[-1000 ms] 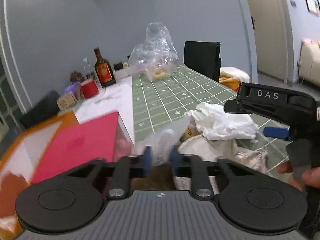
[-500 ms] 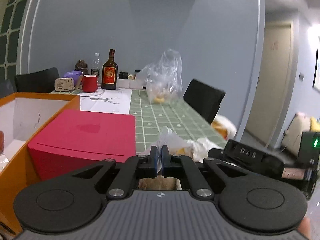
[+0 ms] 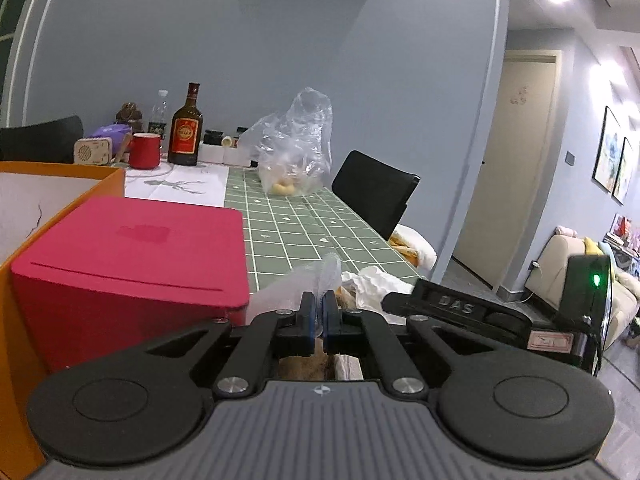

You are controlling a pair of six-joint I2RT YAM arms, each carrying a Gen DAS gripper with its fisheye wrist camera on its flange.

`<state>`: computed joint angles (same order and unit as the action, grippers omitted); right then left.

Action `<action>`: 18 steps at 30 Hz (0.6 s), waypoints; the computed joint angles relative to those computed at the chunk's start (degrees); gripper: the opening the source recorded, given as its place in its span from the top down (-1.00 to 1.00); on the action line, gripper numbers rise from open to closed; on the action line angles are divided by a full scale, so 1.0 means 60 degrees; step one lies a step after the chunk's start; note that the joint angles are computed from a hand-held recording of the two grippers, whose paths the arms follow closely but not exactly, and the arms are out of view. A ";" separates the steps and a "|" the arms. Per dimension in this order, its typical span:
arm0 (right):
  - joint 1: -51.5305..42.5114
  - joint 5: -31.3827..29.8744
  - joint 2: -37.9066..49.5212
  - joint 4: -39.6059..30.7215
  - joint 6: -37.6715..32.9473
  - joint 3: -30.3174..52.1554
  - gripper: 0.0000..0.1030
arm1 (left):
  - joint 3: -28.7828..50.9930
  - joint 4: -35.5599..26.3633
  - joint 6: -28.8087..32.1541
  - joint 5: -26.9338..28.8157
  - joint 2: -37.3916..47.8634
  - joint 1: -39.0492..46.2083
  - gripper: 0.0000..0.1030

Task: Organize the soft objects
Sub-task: 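Grasp the white tissue with the right gripper while the left grasps the clear plastic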

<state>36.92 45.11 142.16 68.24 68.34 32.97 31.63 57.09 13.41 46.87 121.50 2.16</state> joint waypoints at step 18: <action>0.0661 0.1086 0.0731 0.2539 0.0043 -0.0762 0.64 | 0.0366 -0.1069 -0.0099 0.0306 -0.0158 0.0210 0.95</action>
